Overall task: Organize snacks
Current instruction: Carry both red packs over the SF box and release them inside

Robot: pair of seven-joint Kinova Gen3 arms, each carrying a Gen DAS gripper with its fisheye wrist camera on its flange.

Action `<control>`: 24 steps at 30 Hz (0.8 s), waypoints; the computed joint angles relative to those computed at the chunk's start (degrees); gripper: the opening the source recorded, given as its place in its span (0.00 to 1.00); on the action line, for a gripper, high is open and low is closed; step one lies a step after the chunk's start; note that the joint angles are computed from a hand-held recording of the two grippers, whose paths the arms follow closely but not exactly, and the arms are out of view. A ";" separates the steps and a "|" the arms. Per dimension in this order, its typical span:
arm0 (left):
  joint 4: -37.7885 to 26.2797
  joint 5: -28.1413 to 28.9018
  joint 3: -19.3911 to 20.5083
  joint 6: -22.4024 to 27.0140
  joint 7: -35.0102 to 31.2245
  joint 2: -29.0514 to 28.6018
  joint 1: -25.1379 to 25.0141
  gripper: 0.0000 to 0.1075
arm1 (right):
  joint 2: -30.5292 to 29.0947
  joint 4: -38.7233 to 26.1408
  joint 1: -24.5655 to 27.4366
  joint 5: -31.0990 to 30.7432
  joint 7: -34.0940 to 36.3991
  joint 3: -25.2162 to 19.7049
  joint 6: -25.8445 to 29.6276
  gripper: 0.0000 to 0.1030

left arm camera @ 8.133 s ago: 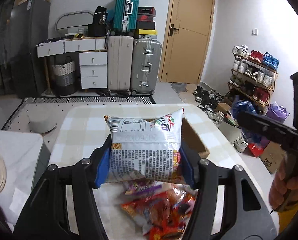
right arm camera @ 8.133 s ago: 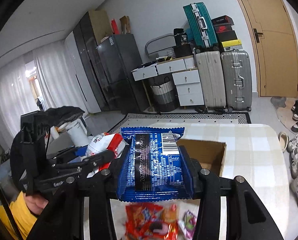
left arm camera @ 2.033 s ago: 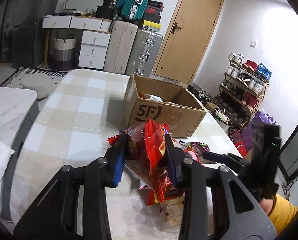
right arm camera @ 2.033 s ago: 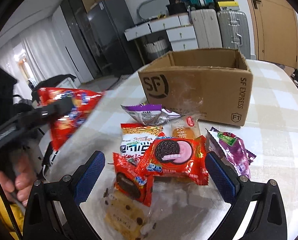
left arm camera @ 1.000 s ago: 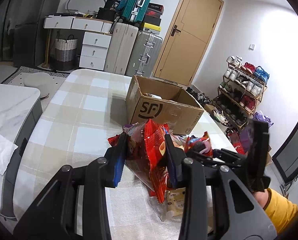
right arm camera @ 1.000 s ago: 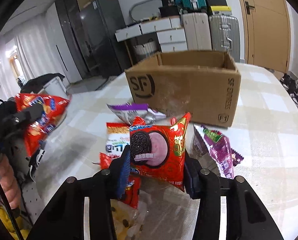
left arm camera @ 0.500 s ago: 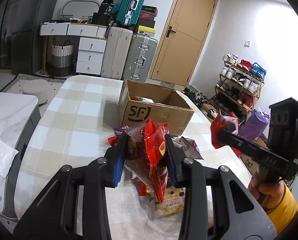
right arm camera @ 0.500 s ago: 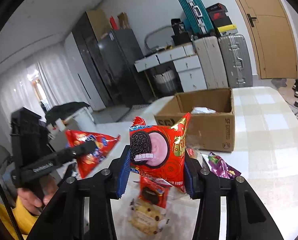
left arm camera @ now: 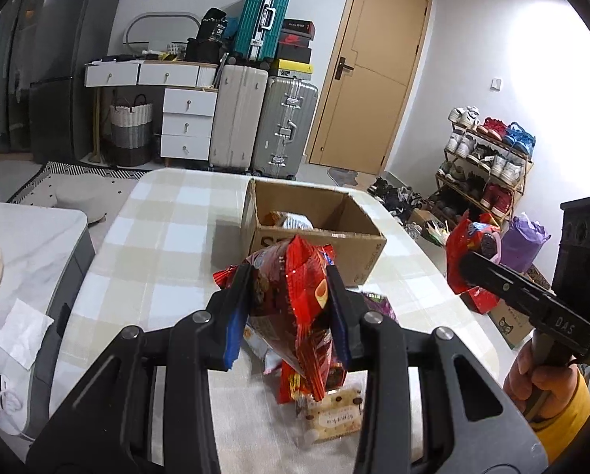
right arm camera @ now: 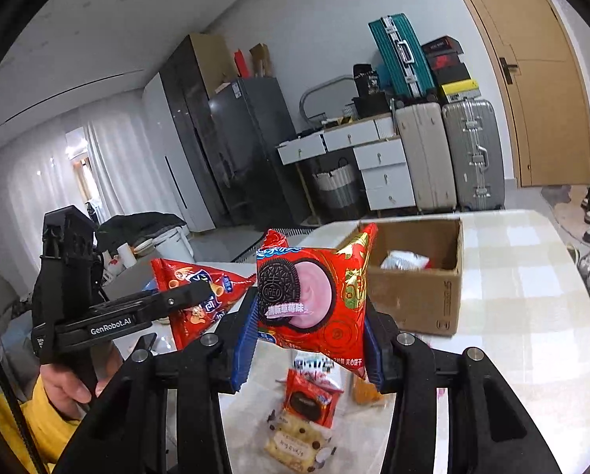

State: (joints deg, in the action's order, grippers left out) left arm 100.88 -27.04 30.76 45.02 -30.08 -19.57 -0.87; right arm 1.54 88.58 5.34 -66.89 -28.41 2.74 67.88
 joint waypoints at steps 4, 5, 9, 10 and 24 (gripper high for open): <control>-3.33 -2.17 0.89 2.27 -0.45 1.54 -0.74 0.31 | 1.36 -3.81 -0.36 0.73 -1.79 -0.60 0.33 0.44; -4.03 -2.71 0.75 2.58 -0.65 1.98 -0.59 0.31 | 1.83 -4.89 -0.47 1.00 -2.36 -0.87 0.37 0.44; -8.04 -5.81 0.37 4.85 -0.61 4.96 0.26 0.31 | 3.96 -9.45 -0.92 1.93 -4.34 -2.49 -0.19 0.44; -8.54 -6.07 -0.49 4.69 -0.45 5.32 0.84 0.31 | 4.68 -10.58 -1.01 2.17 -4.84 -2.92 -0.39 0.44; -27.34 -6.47 -10.75 8.78 -10.94 22.55 9.26 0.31 | 18.54 -32.27 -3.20 14.40 -18.35 -10.80 -3.90 0.45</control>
State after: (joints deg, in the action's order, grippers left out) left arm 73.54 -33.51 20.02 53.79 -41.02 2.97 8.39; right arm 20.07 56.31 2.14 -52.50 -46.76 -8.05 63.99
